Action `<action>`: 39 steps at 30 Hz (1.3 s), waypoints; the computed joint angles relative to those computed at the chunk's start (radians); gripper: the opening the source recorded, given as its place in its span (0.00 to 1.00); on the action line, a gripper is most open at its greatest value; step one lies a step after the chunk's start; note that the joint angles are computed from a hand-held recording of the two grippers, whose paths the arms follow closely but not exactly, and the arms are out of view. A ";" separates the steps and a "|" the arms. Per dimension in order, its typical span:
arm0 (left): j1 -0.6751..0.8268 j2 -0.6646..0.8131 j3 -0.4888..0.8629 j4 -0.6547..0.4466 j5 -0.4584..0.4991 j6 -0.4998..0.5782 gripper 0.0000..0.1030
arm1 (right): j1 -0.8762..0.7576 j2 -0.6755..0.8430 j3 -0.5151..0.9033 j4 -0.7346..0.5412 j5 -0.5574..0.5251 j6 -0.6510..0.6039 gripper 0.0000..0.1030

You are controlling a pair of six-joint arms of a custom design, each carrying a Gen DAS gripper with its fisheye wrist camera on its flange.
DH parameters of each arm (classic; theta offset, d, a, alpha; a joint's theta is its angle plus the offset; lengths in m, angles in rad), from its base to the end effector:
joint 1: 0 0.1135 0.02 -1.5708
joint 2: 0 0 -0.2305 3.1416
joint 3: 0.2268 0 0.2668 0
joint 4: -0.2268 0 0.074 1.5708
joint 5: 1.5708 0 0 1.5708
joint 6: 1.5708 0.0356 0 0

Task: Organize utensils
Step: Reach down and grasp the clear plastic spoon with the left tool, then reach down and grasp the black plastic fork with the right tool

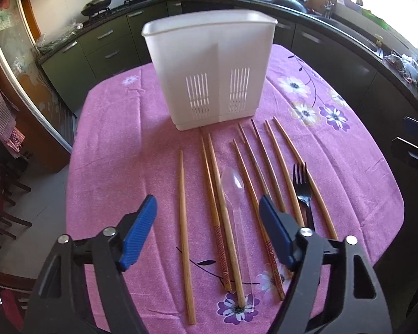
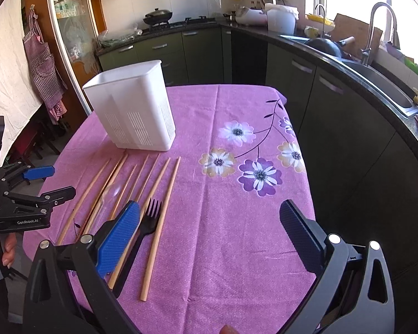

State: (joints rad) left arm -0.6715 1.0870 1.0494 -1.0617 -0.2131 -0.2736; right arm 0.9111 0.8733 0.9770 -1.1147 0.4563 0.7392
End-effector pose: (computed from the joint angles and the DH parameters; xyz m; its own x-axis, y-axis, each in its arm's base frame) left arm 0.1802 -0.1336 0.2708 -0.8155 0.3108 -0.4882 0.3246 0.9440 0.0587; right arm 0.1231 0.1331 0.2870 -0.7651 0.0004 -0.6440 -0.0683 0.9943 0.0818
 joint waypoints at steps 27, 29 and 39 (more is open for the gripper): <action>-0.017 0.361 0.105 -0.014 0.062 -0.027 0.11 | -0.007 0.028 -0.024 0.074 -0.056 -0.057 0.96; -0.034 0.370 0.110 -0.013 0.042 -0.030 0.11 | -0.001 0.041 -0.014 0.068 -0.054 -0.057 0.96; -0.069 0.265 0.085 -0.011 0.028 -0.046 0.08 | -0.116 0.160 0.055 0.029 -0.267 -0.031 0.96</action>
